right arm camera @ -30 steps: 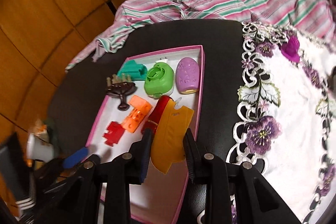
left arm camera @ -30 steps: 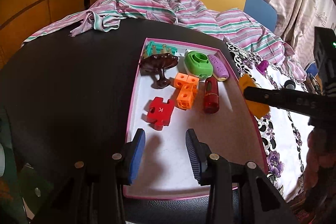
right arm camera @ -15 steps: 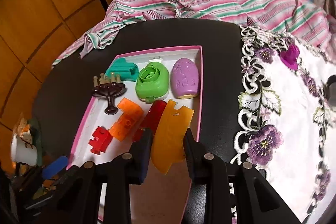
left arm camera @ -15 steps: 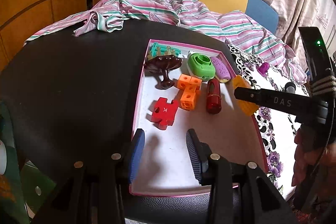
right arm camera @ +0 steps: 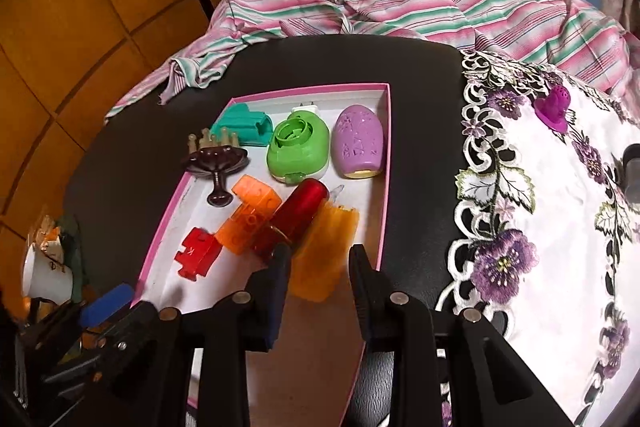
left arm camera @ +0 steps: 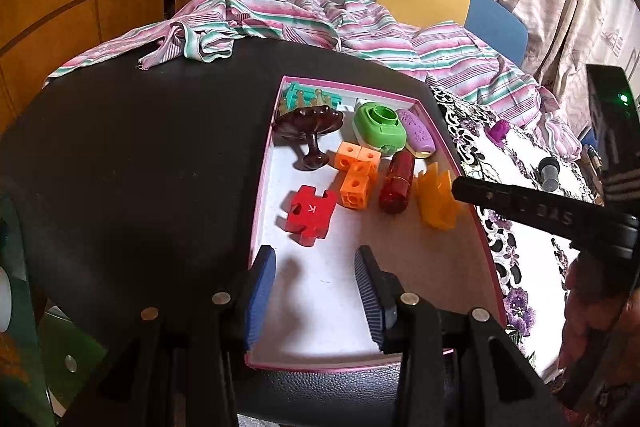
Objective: Organize rigid objects
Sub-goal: 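Carry the yellow-orange clip piece into the pink tray and open the right tool, then move the right tool to the dark cup and close on it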
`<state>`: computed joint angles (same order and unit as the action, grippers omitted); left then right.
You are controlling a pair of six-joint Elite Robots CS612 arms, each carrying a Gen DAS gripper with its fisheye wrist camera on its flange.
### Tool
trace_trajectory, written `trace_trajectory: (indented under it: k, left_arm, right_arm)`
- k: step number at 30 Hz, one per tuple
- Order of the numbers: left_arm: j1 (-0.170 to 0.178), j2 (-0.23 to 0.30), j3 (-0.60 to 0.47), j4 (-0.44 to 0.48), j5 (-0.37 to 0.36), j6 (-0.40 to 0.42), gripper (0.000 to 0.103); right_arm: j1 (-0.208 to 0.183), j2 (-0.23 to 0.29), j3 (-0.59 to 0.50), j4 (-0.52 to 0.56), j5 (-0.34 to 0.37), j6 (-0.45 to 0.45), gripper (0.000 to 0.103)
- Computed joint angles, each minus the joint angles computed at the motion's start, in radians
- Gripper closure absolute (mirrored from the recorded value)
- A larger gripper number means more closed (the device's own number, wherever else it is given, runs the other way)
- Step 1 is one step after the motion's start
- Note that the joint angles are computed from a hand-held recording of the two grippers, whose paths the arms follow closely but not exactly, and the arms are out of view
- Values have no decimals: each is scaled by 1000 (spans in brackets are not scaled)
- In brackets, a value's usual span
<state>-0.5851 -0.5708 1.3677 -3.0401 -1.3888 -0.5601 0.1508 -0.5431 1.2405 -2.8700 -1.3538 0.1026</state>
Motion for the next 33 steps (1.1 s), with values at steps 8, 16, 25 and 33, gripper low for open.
trace_trajectory:
  k: [8, 16, 25, 33]
  left_arm:
    - [-4, 6, -5, -20, -39, 18, 62]
    - [-8, 8, -9, -35, -80, 46, 62]
    - [-14, 15, -22, -69, -186, 105, 62]
    - [-23, 23, -59, -42, -217, 131, 62]
  right_arm:
    - [-14, -22, 45, -41, 28, 29, 68]
    - [-26, -37, 72, -64, 16, 36, 68]
    - [-47, -48, 96, -59, -43, 80, 68]
    - [-71, -62, 123, -69, -96, 97, 68]
